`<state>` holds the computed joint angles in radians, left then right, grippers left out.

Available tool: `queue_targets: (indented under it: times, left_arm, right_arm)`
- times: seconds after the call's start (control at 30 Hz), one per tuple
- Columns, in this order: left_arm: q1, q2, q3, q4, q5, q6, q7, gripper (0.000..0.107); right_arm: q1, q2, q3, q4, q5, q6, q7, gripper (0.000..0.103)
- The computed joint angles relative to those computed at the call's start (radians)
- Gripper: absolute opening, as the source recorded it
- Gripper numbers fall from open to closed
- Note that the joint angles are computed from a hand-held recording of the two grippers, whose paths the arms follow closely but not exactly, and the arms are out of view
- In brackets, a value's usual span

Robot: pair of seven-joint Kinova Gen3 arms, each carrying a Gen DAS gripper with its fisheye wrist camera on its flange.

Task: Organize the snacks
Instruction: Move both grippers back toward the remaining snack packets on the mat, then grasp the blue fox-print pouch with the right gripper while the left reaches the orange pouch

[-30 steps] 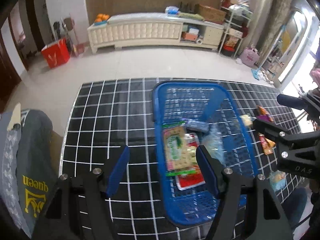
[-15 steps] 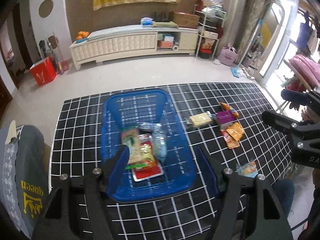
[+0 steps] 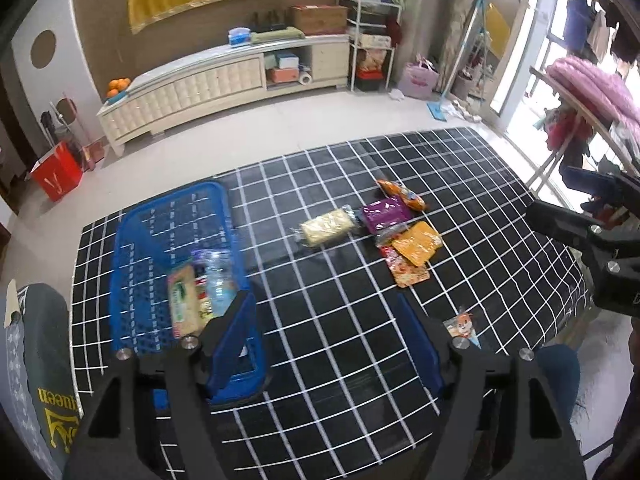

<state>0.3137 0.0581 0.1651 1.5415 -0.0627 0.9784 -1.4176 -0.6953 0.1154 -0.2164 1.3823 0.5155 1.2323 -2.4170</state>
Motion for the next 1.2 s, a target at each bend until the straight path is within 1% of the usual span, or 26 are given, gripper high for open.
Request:
queue_targets:
  times: [0.13, 0.3, 0.47, 0.57, 0.67, 0.77, 0.87, 0.9, 0.93, 0.97, 1.07, 1.13, 1.2]
  left_arm:
    - [0.036, 0.063, 0.014, -0.047, -0.027, 0.017, 0.049, 0.07]
    - [0.064, 0.132, 0.006, -0.09, -0.021, 0.024, 0.07, 0.07]
    - [0.085, 0.183, -0.001, -0.092, -0.009, 0.019, 0.073, 0.07]
    - [0.094, 0.193, -0.003, -0.059, 0.002, 0.002, 0.073, 0.07]
    - [0.1, 0.181, -0.005, 0.001, 0.009, -0.032, 0.081, 0.07]
    - [0.121, 0.169, -0.005, 0.06, -0.015, -0.06, 0.111, 0.07]
    - [0.146, 0.151, -0.001, 0.123, -0.071, -0.095, 0.163, 0.07]
    - [0.161, 0.147, -0.009, 0.141, -0.093, -0.105, 0.177, 0.07]
    - [0.161, 0.145, -0.009, 0.159, -0.098, -0.115, 0.178, 0.07]
    - [0.143, 0.143, 0.002, 0.174, -0.088, -0.125, 0.163, 0.07]
    - [0.112, 0.131, 0.003, 0.211, -0.038, -0.145, 0.122, 0.07]
    - [0.091, 0.117, 0.006, 0.243, -0.006, -0.175, 0.088, 0.07]
    - [0.084, 0.116, 0.009, 0.258, 0.001, -0.183, 0.063, 0.07]
  right_arm:
    - [0.065, -0.028, 0.018, 0.067, -0.08, -0.055, 0.049, 0.084]
    - [0.136, -0.032, 0.035, 0.132, -0.152, -0.113, 0.108, 0.084]
    - [0.188, -0.028, 0.045, 0.207, -0.237, -0.168, 0.149, 0.084]
    - [0.214, -0.028, 0.049, 0.259, -0.313, -0.205, 0.163, 0.084]
    - [0.227, -0.031, 0.045, 0.31, -0.382, -0.244, 0.164, 0.084]
    - [0.211, -0.027, 0.034, 0.346, -0.393, -0.26, 0.119, 0.084]
    - [0.198, -0.016, 0.024, 0.373, -0.424, -0.283, 0.1, 0.084]
    - [0.194, -0.009, 0.022, 0.38, -0.437, -0.287, 0.095, 0.084]
    - [0.191, -0.002, 0.021, 0.385, -0.445, -0.29, 0.094, 0.084]
    - [0.183, 0.011, 0.019, 0.385, -0.449, -0.289, 0.086, 0.084]
    - [0.164, 0.046, 0.02, 0.379, -0.459, -0.285, 0.069, 0.084]
    - [0.156, 0.068, 0.025, 0.373, -0.47, -0.282, 0.059, 0.084]
    - [0.143, 0.092, 0.029, 0.359, -0.463, -0.266, 0.049, 0.084]
